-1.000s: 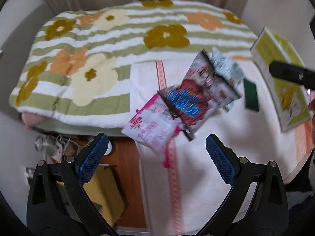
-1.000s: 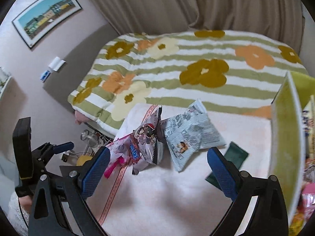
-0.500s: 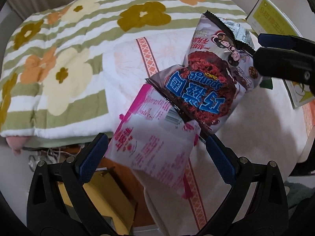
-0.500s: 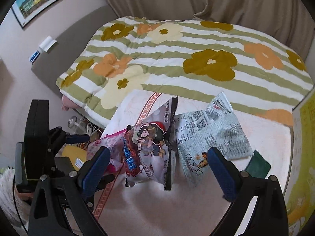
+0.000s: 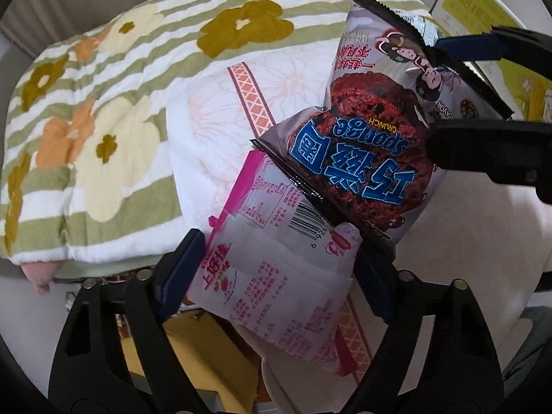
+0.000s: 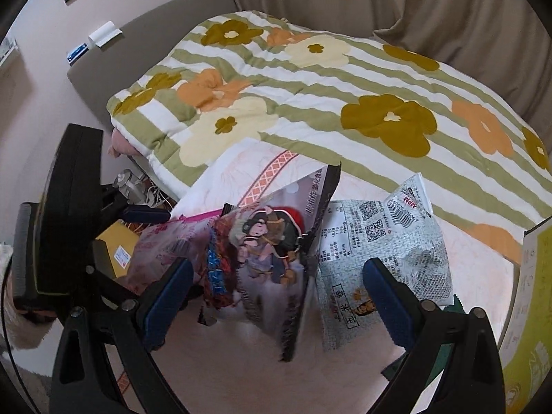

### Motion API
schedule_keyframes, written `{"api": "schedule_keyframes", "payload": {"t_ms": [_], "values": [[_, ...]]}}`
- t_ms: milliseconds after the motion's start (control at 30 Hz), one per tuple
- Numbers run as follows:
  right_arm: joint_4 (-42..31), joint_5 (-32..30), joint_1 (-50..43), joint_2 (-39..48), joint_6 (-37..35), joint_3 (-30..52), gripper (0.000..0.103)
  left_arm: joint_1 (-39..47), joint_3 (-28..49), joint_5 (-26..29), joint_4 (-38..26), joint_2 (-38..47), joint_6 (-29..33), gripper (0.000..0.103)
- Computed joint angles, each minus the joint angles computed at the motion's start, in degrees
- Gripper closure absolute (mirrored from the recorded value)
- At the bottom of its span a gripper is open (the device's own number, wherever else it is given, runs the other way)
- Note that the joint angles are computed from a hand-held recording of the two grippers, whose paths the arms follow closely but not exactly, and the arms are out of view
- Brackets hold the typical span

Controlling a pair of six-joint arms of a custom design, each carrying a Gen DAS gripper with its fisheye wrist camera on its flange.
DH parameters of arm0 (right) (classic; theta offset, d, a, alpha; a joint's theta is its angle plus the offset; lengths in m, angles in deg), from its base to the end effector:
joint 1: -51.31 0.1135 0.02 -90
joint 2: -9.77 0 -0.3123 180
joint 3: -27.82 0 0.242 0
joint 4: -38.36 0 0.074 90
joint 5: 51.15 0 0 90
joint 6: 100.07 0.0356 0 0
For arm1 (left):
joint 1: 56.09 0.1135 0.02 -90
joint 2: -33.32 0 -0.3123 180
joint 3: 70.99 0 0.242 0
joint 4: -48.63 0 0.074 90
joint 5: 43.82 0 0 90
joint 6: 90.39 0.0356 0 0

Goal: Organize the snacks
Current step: 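Grasp the pink-white bag with left tool while right tool grasps the cocoa Sponge bag, then carry the pink-white and Sponge bags over the box and open both tools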

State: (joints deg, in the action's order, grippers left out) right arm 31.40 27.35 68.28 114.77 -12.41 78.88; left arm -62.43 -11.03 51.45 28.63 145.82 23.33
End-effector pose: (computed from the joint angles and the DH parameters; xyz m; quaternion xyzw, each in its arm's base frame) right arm 0.2813 0.0933 0.1244 -0.1863 0.9452 0.1280 0.2356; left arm 0.3172 -0.0385 0.1055 0.2628 0.9518 -0.0220 0.1567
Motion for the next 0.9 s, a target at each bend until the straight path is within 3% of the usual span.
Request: {"api": "schedule_keyframes", "payload": {"t_ms": [233, 633, 733, 767, 800, 900], "values": [[0.91, -0.89, 0.32, 1.5, -1.07, 1.01, 0.005, 0.63, -0.68, 1.08, 1.14, -0.03, 0.26, 0.043], [2.2, -1.06, 1.44, 2.77, -0.19, 1.05, 0.006, 4.32, -0.93, 3.76, -2.99, -5.14, -3.88, 0.047], [2.69, 0.58, 2.6, 3.74, -0.87, 1.26, 0.013, 6.07, -0.86, 5.13, -4.12, -6.03, -4.76, 0.047], [2.69, 1.94, 3.21, 4.24, -1.21, 1.53, 0.019, 6.6, -0.93, 5.44, -4.25, -6.17, -5.06, 0.047], [2.2, 3.93, 4.11, 5.18, -1.73, 2.18, 0.033, 6.85, -0.89, 5.5, -4.34, -6.02, -5.12, 0.047], [3.67, 4.0, 3.98, 5.64, -1.74, 1.74, 0.037, 7.39, -1.26, 5.37, -4.05, -5.7, -5.26, 0.047]]}}
